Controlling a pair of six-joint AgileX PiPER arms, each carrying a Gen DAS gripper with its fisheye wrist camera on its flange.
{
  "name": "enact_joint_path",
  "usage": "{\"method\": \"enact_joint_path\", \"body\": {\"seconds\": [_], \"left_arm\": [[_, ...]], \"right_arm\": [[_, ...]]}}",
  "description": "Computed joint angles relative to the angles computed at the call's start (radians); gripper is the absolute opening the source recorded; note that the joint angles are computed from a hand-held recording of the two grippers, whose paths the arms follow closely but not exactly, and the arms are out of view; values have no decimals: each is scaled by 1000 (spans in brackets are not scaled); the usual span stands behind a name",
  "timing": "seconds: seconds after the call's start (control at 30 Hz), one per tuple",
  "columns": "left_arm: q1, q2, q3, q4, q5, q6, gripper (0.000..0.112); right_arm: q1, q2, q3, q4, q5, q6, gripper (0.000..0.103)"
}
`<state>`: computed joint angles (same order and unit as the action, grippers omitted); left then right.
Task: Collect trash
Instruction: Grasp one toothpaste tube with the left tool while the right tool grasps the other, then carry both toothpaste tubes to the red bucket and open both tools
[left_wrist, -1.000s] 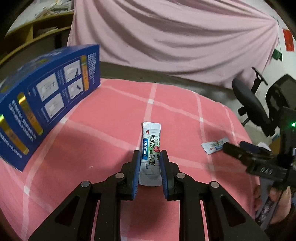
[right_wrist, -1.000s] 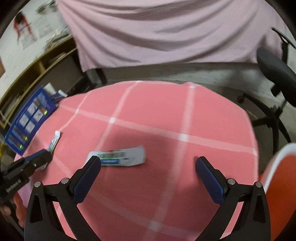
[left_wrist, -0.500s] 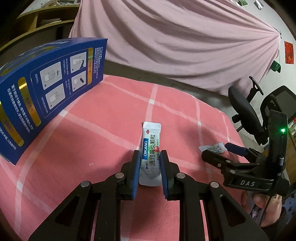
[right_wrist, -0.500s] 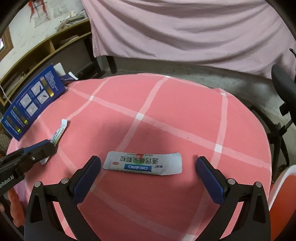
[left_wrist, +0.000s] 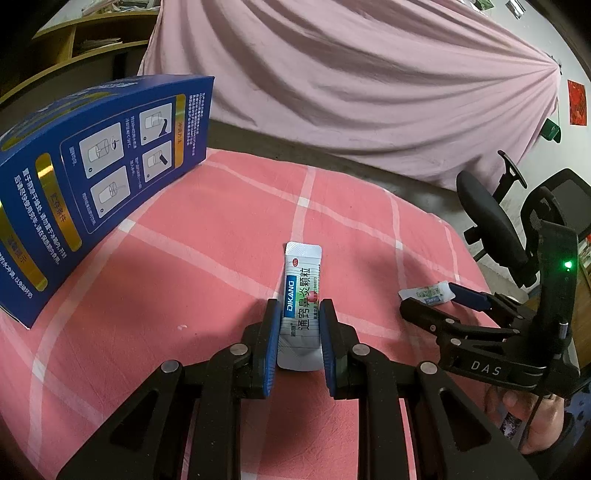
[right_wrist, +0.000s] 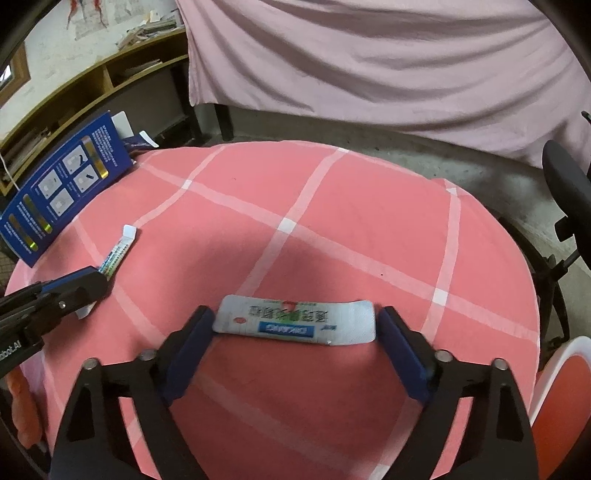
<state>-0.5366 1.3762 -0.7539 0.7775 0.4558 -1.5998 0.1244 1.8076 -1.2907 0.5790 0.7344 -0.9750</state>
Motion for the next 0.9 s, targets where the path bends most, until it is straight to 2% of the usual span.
{"method": "enact_joint_path", "body": {"seconds": [0.13,0.23,0.4,0.57,0.7,0.9], "left_arm": [[-30,29,-23,31,27,-43,18],[-41,29,-26,49,40,-60,18],[-86,16,-25,100,96,-120,18],[-181,-25,3,211,185,-262,18],[-284,-46,15,298,284,-362,18],[-444,-53,1,417,441,-478,18]], "right_arm": [[-5,-7,7,16,4,-17,82],[-15,-16,17,43,13,-38,76],[-57,-28,30,104,55,-80,68],[-121,-37,43,201,115,-144,66],[-204,-78,96,354,157,-272,66],[-381,-203,261,715,261,-624,66]]}}
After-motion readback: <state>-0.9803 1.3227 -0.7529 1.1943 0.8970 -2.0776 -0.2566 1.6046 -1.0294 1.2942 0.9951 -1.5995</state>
